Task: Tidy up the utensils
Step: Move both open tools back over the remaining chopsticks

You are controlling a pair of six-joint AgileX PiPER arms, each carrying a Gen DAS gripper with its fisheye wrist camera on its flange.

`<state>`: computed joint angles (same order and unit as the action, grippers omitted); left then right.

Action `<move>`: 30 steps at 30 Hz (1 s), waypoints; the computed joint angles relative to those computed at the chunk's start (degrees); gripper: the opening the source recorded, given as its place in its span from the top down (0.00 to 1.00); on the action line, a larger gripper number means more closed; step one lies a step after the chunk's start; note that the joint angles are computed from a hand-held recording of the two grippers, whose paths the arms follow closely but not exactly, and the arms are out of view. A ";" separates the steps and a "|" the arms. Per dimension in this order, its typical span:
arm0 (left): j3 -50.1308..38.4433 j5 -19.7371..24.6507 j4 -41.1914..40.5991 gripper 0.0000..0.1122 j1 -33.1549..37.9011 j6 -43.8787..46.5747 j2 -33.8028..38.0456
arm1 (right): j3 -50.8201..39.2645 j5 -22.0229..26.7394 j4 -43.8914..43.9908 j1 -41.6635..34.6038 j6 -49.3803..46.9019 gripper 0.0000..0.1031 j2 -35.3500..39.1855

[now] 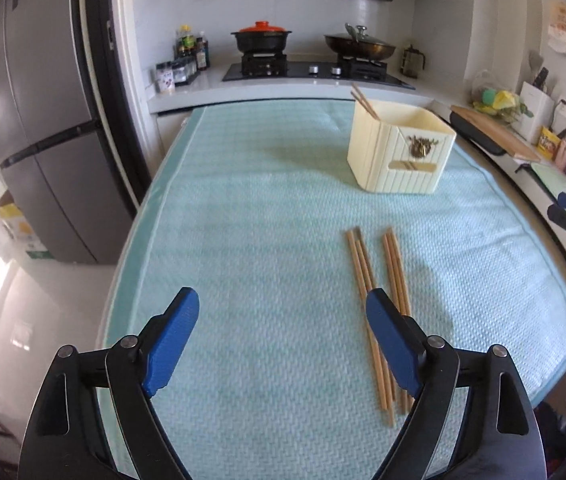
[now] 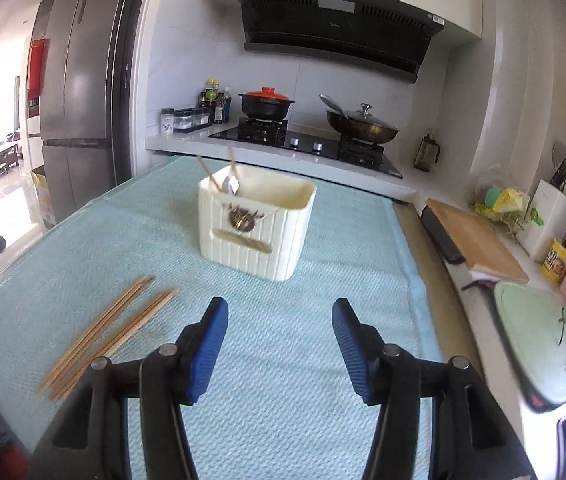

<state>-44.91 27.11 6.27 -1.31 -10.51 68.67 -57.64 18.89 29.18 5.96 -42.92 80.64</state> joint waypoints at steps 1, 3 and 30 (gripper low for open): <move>1.99 -1.35 -0.79 0.23 -0.42 -0.44 -0.12 | 2.74 -1.21 1.13 0.98 0.47 0.46 -0.72; 5.01 -4.08 -1.47 0.23 -1.79 -2.84 0.64 | 8.13 -3.46 4.37 2.78 0.45 0.46 -2.10; 10.14 -11.30 12.41 0.23 -6.64 -21.67 5.50 | 14.65 -8.15 -6.07 13.79 17.37 0.46 1.71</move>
